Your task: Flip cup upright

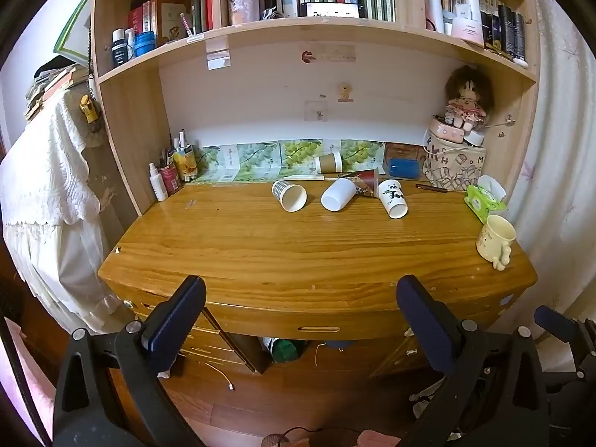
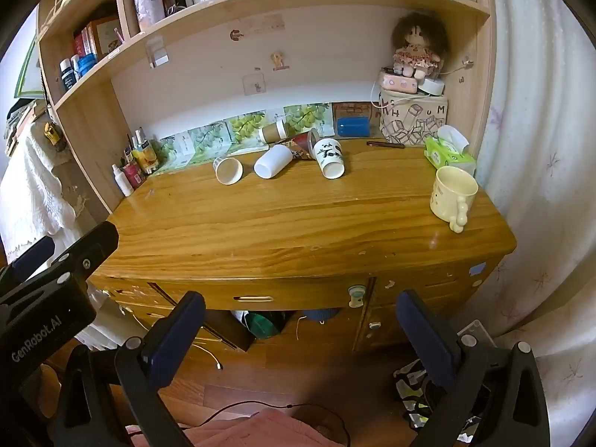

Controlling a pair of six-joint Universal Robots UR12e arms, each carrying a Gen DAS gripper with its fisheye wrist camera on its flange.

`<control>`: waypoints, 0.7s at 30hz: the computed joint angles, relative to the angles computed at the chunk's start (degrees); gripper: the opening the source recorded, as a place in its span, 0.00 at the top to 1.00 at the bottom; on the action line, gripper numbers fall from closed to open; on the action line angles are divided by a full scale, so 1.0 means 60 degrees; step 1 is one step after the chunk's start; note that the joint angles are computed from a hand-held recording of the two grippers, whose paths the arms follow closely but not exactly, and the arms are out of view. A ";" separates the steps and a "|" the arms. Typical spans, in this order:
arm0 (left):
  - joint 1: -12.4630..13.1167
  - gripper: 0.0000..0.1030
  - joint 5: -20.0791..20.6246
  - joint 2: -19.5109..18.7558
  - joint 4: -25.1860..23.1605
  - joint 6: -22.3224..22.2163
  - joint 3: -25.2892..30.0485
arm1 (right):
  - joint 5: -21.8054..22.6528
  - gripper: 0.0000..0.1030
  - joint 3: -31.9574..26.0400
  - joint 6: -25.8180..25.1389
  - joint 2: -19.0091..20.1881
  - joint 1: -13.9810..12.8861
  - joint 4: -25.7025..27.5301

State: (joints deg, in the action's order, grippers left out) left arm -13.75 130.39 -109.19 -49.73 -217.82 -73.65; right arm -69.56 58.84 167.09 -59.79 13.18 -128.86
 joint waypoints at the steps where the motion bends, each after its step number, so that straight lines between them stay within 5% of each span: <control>1: 0.0001 0.01 -0.0005 -0.0001 0.0037 0.0023 -0.0005 | 0.0012 0.00 -0.0003 0.0006 0.0000 -0.0004 0.0019; 21: -0.0128 0.01 0.0299 0.0049 0.0018 -0.0207 -0.0066 | 0.0156 0.00 0.0109 -0.0048 -0.0056 -0.0084 -0.0031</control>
State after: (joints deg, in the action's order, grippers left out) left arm -14.52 132.19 -108.90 -49.63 -219.07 -74.05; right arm -68.62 59.49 166.81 -60.13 12.68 -129.04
